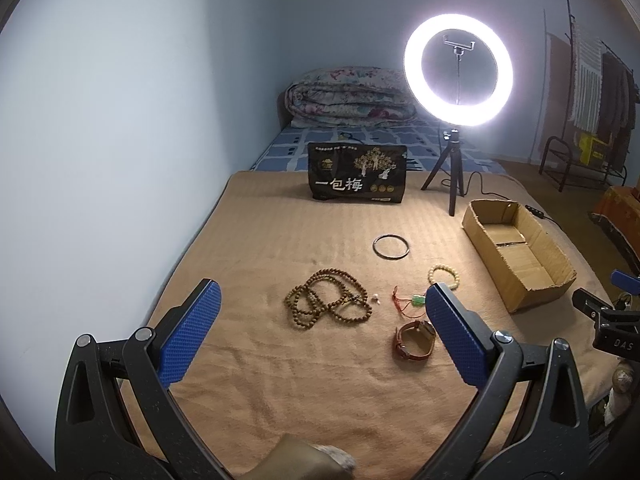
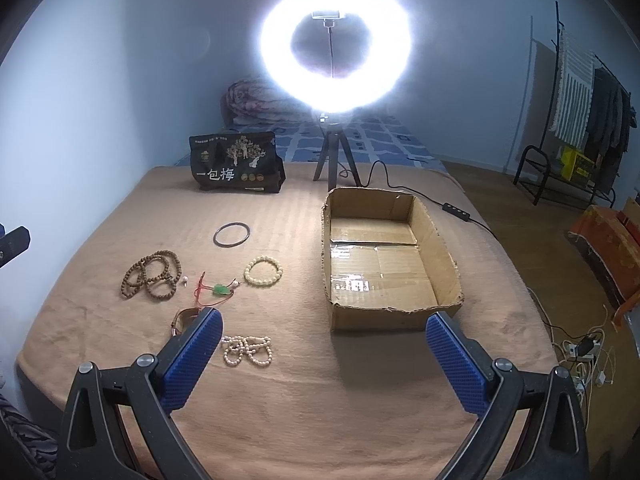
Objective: Organize jewelry
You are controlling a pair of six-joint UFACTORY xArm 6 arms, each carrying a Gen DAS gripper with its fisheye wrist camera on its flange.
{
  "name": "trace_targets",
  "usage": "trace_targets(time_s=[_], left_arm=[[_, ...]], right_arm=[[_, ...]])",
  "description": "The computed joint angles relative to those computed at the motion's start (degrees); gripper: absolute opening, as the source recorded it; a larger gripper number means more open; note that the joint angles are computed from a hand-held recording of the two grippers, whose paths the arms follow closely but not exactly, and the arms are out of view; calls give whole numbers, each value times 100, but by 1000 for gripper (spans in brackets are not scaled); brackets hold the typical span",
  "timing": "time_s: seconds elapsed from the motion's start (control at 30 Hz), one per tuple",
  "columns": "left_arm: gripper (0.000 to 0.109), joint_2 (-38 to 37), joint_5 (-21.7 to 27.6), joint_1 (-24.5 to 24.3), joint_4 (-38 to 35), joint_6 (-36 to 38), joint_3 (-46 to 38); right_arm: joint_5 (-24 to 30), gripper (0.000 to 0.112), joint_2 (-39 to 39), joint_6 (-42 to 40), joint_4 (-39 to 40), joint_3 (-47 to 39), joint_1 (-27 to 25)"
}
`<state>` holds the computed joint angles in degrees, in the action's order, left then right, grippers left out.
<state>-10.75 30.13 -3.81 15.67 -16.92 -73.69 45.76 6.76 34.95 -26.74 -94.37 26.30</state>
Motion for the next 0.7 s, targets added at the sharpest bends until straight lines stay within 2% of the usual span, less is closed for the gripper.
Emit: trace_targets(time_s=[0.27, 0.5, 0.7], left_arm=[[103, 239, 251, 145, -197, 169, -232], [103, 635, 752, 261, -576, 372, -663], [103, 1126, 1257, 399, -1069, 666, -1224]], right_arm=[[10, 103, 216, -325, 244, -201, 21], [-319, 103, 353, -781, 920, -203, -42], [-214, 103, 645, -1005, 958, -546, -13]])
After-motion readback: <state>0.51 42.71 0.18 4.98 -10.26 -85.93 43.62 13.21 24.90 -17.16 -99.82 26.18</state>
